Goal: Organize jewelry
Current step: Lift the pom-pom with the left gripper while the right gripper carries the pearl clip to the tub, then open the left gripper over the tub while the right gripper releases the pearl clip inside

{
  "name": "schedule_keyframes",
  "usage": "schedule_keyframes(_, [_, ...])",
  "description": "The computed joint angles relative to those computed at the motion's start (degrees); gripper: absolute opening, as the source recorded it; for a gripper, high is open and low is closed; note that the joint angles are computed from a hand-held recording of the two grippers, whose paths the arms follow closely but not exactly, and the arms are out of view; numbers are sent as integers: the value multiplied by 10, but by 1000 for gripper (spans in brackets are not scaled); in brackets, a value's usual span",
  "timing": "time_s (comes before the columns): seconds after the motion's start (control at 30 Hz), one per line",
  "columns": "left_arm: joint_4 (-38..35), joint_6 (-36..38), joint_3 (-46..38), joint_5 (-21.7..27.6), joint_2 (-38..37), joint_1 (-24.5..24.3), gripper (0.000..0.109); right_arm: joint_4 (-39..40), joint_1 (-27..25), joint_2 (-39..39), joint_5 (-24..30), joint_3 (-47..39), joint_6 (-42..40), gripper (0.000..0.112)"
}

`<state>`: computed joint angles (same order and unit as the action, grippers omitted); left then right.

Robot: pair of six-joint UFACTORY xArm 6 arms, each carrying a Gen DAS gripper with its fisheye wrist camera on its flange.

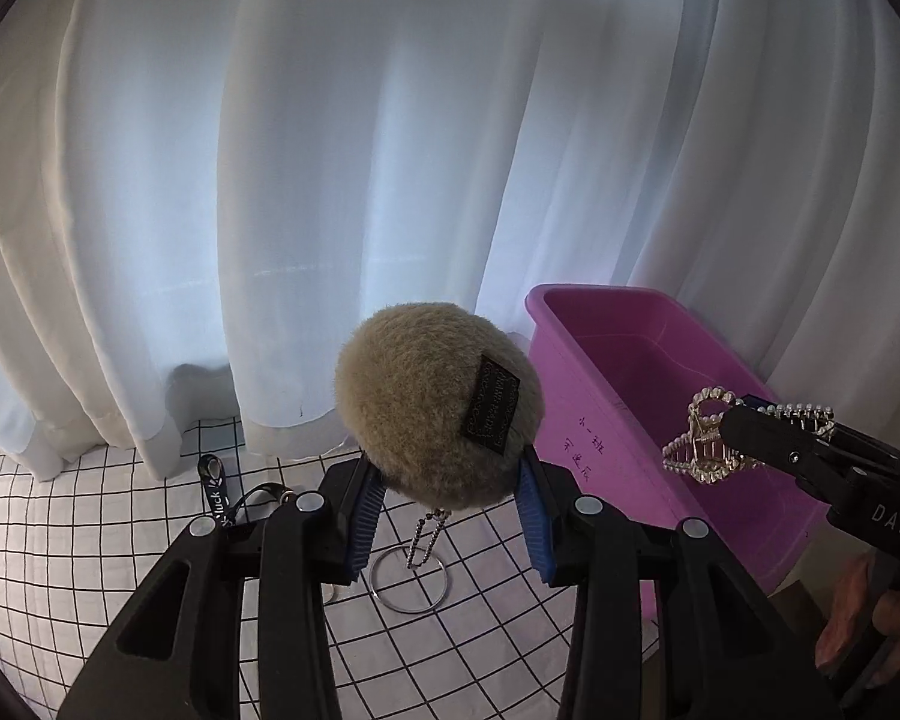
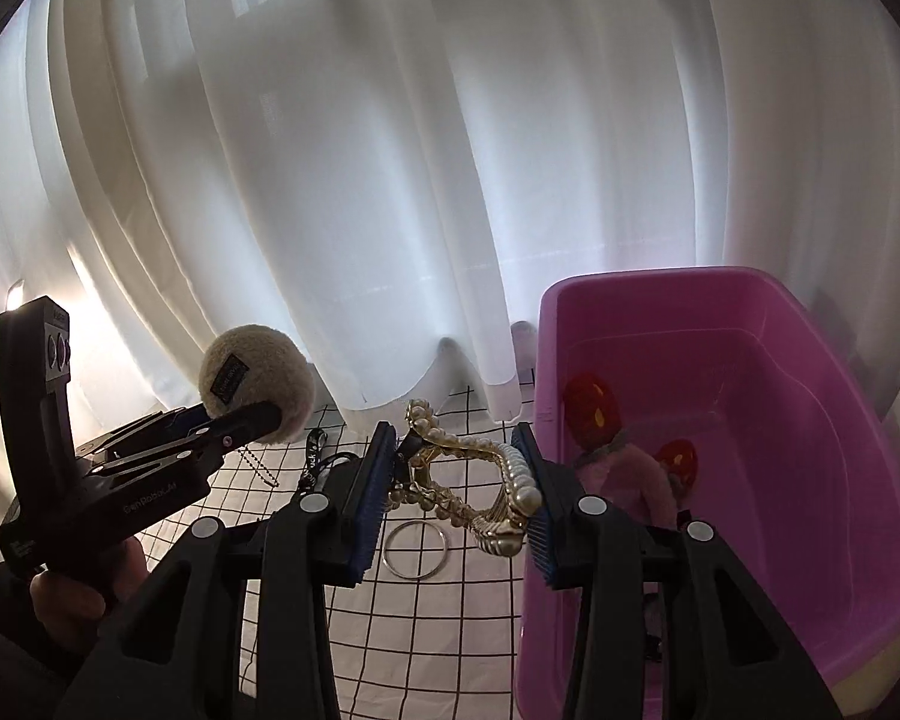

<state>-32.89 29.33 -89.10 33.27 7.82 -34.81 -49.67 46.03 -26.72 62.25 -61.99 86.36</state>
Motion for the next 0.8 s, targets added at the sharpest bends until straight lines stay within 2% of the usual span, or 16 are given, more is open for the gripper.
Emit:
schedule_keyframes(0.13, [-2, 2, -50, 8, 35, -31, 39, -12, 3, -46, 40, 34, 14, 38])
schedule_keyframes(0.37, [34, -46, -176, 54, 126, -80, 39, 7, -26, -132, 80, 105, 33, 38])
schedule_keyframes(0.8, [116, -131, -356, 131, 251, -130, 39, 36, -50, -203, 95, 176, 52, 38])
